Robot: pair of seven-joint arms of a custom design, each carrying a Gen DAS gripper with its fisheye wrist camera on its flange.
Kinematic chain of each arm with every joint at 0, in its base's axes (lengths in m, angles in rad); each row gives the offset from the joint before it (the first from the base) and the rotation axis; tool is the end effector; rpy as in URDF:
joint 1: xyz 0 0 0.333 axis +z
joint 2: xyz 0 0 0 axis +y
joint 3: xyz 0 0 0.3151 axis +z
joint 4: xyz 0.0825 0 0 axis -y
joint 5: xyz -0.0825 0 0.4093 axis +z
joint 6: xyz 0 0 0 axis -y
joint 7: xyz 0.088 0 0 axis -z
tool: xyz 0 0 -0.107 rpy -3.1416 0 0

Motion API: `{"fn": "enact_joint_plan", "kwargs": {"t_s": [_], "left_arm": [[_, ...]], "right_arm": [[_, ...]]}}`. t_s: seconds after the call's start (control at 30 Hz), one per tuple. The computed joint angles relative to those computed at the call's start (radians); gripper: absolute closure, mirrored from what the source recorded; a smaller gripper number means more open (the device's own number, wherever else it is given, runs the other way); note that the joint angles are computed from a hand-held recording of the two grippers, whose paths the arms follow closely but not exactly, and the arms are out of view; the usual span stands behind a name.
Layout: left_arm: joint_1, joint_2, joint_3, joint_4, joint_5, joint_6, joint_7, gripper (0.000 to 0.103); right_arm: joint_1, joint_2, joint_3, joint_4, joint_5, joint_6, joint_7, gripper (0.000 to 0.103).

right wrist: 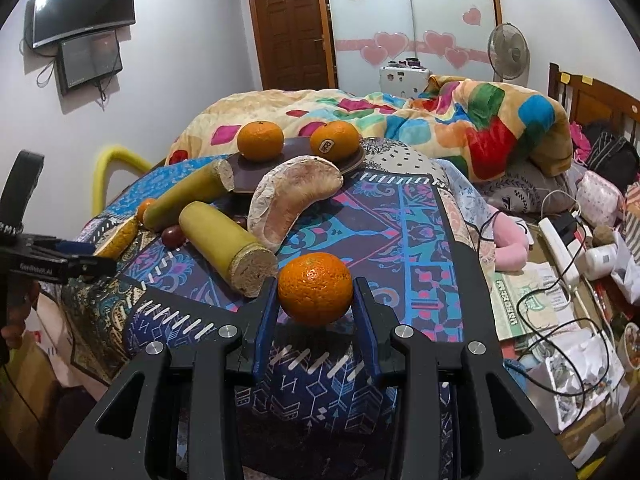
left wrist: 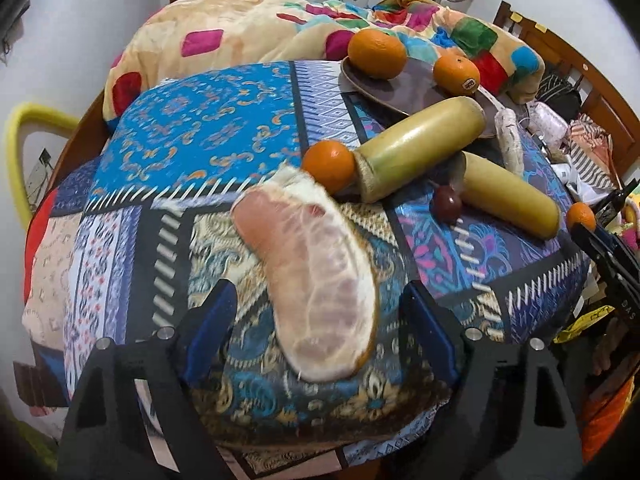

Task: Organize fruits
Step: 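Grasp the peeled pomelo segment with the left gripper while the right gripper lifts the tangerine, then place the tangerine and pomelo segment onto the brown plate with both grippers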

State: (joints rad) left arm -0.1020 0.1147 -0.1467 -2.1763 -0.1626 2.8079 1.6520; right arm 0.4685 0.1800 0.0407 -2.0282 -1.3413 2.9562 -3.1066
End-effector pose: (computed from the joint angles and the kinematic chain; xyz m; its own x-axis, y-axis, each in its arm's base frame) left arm 0.5925 -0.1410 0.3792 -0.2085 -0.9730 0.0987 -0.8597 0.1343 -0.4929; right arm 0.5120 0.3594 0.3915 0.1983 -0.9746 -0.1043 -0.6269 -0.0444 -0.7778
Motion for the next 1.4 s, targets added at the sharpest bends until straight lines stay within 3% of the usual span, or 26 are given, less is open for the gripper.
{"fn": "enact_joint_plan", "kwargs": {"t_s": [0.23, 0.57, 0.67, 1.07, 1.4], "left_arm": [[-0.005, 0.050, 0.012, 0.059, 0.038, -0.006, -0.027, 0.023], [0.013, 0.039, 0.010, 0.040, 0.014, 0.023, 0.020, 0.053], [0.035, 0.028, -0.006, 0.035, -0.064, 0.008, 0.082, 0.054], [0.028, -0.063, 0.005, -0.046, -0.052, 0.104, 0.092, 0.054], [0.018, -0.041, -0.023, 0.043, -0.160, 0.156, 0.213, 0.054]], "right_arm": [[-0.002, 0.025, -0.009, 0.025, 0.022, 0.011, -0.033, 0.069], [0.019, 0.058, -0.029, 0.054, 0.059, 0.020, -0.074, 0.069], [0.026, 0.059, -0.033, 0.058, 0.063, 0.017, -0.080, 0.069], [0.032, 0.041, -0.025, 0.079, 0.045, -0.027, -0.088, 0.069], [0.036, 0.068, -0.029, 0.171, 0.018, -0.061, -0.105, 0.069]]}}
